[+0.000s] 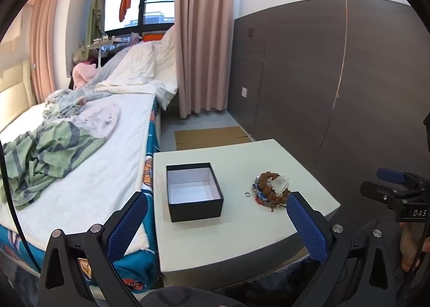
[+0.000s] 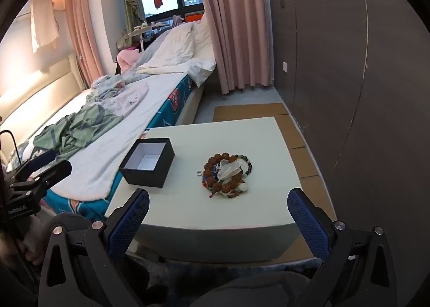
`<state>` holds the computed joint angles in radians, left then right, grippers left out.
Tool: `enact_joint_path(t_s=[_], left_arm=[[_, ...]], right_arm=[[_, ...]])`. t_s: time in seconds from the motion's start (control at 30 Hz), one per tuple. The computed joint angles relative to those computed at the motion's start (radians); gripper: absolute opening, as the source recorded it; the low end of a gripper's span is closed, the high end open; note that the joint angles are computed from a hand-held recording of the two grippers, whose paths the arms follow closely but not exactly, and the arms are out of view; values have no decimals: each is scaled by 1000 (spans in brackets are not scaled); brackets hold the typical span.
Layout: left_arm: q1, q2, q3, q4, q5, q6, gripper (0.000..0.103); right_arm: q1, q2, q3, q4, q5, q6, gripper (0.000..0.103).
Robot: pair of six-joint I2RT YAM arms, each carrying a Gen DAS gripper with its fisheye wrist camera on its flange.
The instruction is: Organize jewelry
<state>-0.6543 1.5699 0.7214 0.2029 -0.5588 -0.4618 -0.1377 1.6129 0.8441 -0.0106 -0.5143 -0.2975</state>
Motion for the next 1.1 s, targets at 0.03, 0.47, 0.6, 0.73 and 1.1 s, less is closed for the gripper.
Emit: enact_joint_path(t_s=[0.03, 0.47, 0.6, 0.73, 1.1], left_arm=[[0, 1, 3, -3, 5, 4, 102], [-3, -8, -14, 7, -22, -37, 102], [-1, -10, -15, 4, -16, -43, 102], [3, -7, -14, 4, -11, -37, 102], [-14, -6, -6, -6, -36, -35, 102]], right_arm=[[0, 0, 0, 1, -2, 0, 103], [-2, 4, 3, 3, -13, 9, 103], [-7, 10, 0, 12, -17, 9, 103], [-18, 2, -1, 8, -27, 9, 103], [-12, -12, -27, 41, 0, 7, 103]])
